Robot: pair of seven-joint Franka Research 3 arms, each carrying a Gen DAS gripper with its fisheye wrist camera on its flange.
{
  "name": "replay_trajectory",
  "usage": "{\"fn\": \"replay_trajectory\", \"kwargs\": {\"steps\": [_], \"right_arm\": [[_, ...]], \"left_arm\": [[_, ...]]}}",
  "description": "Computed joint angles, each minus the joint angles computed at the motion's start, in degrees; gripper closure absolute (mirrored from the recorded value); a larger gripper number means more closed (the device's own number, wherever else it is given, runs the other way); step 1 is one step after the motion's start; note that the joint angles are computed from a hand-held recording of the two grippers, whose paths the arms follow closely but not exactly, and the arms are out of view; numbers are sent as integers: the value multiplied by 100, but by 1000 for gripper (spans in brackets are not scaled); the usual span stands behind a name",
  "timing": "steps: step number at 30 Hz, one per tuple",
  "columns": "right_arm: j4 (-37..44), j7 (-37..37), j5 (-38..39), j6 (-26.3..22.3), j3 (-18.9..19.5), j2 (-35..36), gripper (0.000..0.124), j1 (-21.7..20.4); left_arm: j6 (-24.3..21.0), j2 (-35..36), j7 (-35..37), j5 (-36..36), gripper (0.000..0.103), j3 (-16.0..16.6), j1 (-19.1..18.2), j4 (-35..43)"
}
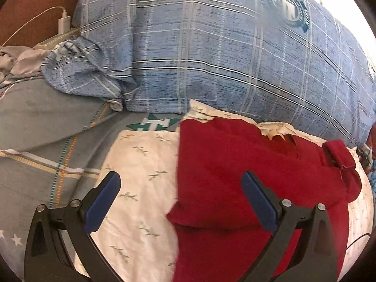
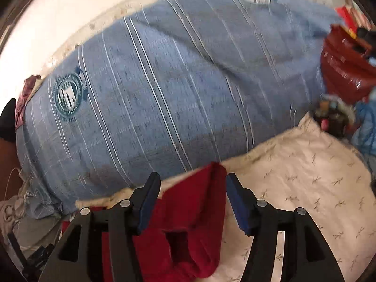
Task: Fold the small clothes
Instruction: 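Fold the held sleeve over the sweater body with the right gripper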
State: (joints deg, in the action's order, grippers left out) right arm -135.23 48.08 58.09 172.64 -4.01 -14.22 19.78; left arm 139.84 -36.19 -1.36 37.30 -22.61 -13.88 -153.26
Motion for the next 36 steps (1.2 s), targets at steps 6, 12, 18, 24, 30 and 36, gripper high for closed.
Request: {"fn": "replay_trajectory", "kwargs": {"steps": [6,12,18,24,30,36], "right_arm": [[328,1255,-1072,-564,284,811,64,-398],[668,1425,-1375,-593,575,1413,120,-609],[385,-1110,1027,-1470,309,170,120,-390],[517,-1768,867,-3515,65,-692,120,-16],[1150,-1534,385,-4090,706,224,119,382],[2060,188,-509,-3898,1203,1958,81,534]], "left_arm": [[-50,422,224,153,0,-62,-22,364],[-147,306,258,108,0,30,-95,303],[-168,-26,137,72,0,64,-57,116],[-252,-488,74,19,0,37,-38,-36],[-359,-887,117,-113,0,66,-60,-231],[3,-964,265,-282,0,243,-71,-432]]}}
